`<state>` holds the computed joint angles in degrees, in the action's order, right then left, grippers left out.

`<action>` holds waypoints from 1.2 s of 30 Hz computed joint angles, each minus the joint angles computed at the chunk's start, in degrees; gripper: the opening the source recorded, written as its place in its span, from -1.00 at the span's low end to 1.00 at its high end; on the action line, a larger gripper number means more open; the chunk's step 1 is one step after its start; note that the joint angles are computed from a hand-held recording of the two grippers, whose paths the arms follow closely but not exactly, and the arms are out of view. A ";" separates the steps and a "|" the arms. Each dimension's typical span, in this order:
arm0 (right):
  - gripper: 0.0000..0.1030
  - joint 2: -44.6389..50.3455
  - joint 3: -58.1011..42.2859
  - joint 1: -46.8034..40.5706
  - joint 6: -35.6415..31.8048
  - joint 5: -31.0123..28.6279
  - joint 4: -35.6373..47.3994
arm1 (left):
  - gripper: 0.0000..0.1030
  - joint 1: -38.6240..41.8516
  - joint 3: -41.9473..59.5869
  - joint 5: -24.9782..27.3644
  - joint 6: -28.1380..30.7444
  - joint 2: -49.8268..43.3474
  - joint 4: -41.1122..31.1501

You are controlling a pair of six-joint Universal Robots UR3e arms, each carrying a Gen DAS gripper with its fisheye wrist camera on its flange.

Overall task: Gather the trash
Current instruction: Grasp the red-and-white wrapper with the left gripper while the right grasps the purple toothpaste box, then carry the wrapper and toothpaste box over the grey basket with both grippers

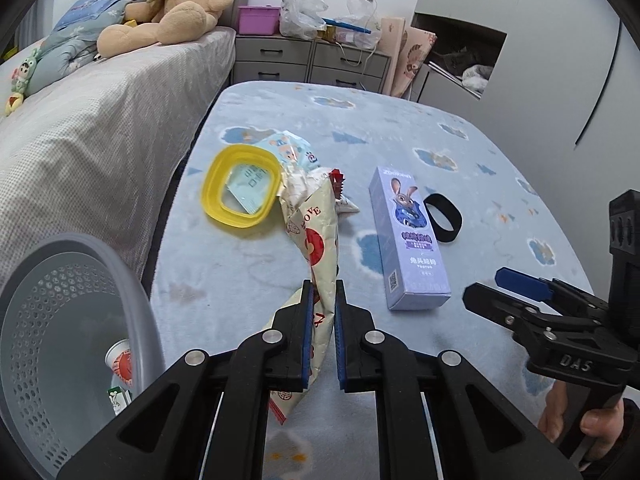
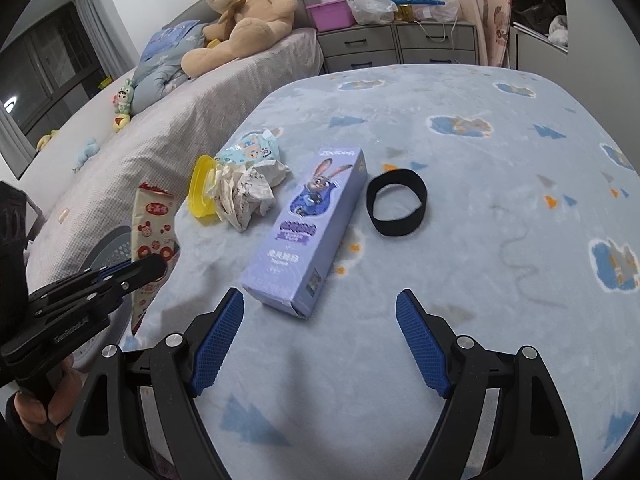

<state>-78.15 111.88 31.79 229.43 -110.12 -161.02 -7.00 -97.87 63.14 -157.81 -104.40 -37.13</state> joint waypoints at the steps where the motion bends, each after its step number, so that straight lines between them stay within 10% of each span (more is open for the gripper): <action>1: 0.50 0.82 -1.32 -0.30 -0.37 -0.03 0.49 | -0.81 0.46 -0.29 -0.42 0.03 0.51 0.00; 20: 0.49 16.32 -23.74 -4.10 -1.34 -1.55 15.82 | -0.81 4.98 -4.29 -2.22 -0.71 5.12 0.77; 29: -0.07 17.25 -24.02 -4.65 -1.41 -1.16 16.39 | -0.81 5.12 -4.62 -2.24 -0.92 5.67 0.73; 36: -0.16 14.24 -20.09 -3.65 -0.84 -1.25 13.72 | -0.81 5.67 -4.72 -2.55 -0.80 6.62 -0.03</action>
<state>-63.92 91.79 28.14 228.59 -111.37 -147.30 -1.34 -102.59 60.60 -158.61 -97.78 -37.16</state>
